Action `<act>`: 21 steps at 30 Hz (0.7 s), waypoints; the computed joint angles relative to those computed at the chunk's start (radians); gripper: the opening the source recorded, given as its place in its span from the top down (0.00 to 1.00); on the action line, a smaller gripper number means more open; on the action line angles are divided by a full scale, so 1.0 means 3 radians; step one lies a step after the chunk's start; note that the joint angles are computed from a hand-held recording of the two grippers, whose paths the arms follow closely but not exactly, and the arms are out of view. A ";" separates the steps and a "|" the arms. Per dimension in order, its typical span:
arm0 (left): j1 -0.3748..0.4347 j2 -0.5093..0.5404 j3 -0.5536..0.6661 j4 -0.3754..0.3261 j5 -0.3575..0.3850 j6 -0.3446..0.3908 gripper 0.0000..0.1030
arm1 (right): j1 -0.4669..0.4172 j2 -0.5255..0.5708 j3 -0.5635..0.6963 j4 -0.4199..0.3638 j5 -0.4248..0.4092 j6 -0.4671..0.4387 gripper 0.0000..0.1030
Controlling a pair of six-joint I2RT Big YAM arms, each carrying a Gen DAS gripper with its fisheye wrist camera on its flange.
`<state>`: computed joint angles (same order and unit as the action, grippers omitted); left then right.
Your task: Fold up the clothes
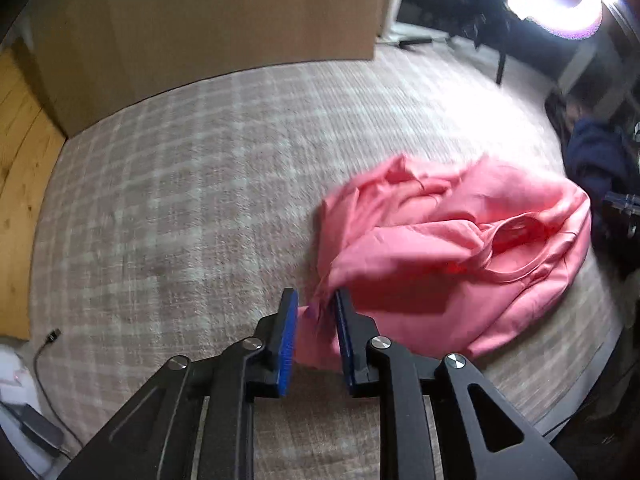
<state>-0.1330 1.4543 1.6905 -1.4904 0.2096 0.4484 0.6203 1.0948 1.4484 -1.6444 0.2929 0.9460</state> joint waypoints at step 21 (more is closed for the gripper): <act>-0.0257 0.0499 0.0641 -0.0026 0.0286 -0.0009 0.93 | -0.0387 0.0572 0.0113 0.1366 -0.0367 -0.0952 0.95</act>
